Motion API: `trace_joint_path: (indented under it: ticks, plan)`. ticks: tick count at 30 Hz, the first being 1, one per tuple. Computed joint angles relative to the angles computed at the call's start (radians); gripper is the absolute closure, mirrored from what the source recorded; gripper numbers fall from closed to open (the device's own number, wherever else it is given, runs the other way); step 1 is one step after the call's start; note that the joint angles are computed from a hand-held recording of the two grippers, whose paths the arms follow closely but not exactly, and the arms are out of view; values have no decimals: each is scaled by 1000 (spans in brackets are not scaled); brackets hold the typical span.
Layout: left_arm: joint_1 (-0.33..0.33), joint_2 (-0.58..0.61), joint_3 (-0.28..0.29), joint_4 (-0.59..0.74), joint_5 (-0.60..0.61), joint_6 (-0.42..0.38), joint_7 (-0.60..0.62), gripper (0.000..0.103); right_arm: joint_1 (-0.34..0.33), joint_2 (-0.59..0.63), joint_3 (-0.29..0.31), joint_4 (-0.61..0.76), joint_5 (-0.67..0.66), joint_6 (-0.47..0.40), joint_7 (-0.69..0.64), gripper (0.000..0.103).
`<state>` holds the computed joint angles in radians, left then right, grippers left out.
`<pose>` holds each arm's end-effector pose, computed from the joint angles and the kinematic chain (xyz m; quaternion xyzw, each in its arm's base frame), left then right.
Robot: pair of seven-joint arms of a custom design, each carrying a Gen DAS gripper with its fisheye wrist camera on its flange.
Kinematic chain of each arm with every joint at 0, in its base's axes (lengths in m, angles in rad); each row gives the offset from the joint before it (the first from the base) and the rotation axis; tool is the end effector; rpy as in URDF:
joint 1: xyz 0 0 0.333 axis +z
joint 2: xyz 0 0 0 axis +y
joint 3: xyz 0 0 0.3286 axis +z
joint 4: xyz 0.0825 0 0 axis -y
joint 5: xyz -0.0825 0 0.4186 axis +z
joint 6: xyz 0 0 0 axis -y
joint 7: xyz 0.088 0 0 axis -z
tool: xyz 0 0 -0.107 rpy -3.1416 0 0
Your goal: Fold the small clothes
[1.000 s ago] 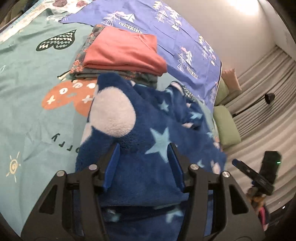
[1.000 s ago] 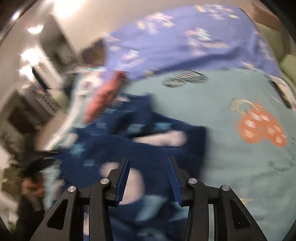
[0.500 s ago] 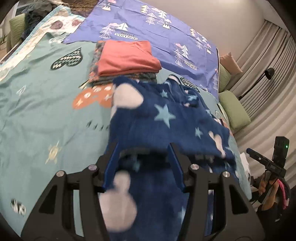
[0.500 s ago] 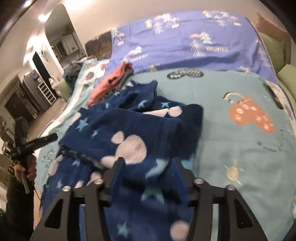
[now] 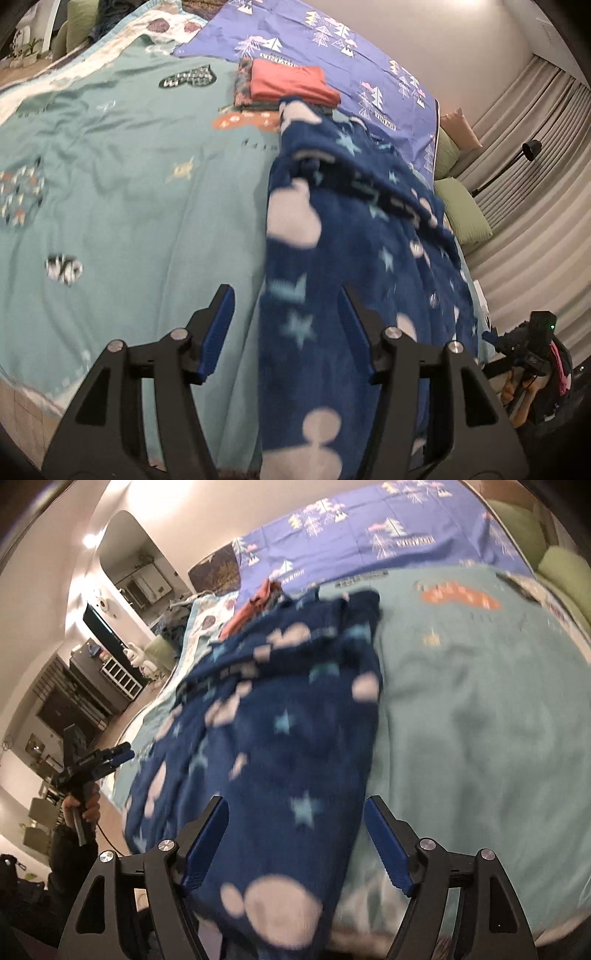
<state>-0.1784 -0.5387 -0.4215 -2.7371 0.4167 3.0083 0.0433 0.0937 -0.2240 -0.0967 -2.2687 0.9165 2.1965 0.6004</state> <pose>0.3392 -0.2676 0.4377 -0.7893 0.4667 -0.3849 0.1052 0.5272 0.0246 0.4739 -0.7816 0.4851 0.0521 0.3886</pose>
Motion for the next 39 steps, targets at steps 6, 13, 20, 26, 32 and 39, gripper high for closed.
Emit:
trace_joint_path:
  ticks: [6, 13, 20, 26, 32, 39]
  plan:
    - [-55, 8, -19, -42, -30, 17, -46, 44, -16, -6, -19, -67, 38, -63, -26, 25]
    - [-61, -50, -106, -91, -15, 38, -133, 44, -33, -32, -33, -111, 69, -135, -104, 25]
    - [-75, -82, -147, -136, -11, 109, -161, 37, -46, -36, -44, -135, 87, -187, -148, 24]
    - [-61, -75, -183, -154, -38, 179, -172, 36, -71, -39, -56, -149, 84, -260, -195, 24]
    - [-82, -31, -176, -143, -52, 205, -128, 35, -80, -59, -52, -181, 35, -281, -238, 24]
    - [-43, 19, -225, -121, -79, 256, -89, 32, -75, -45, -35, -178, 43, -272, -241, 20]
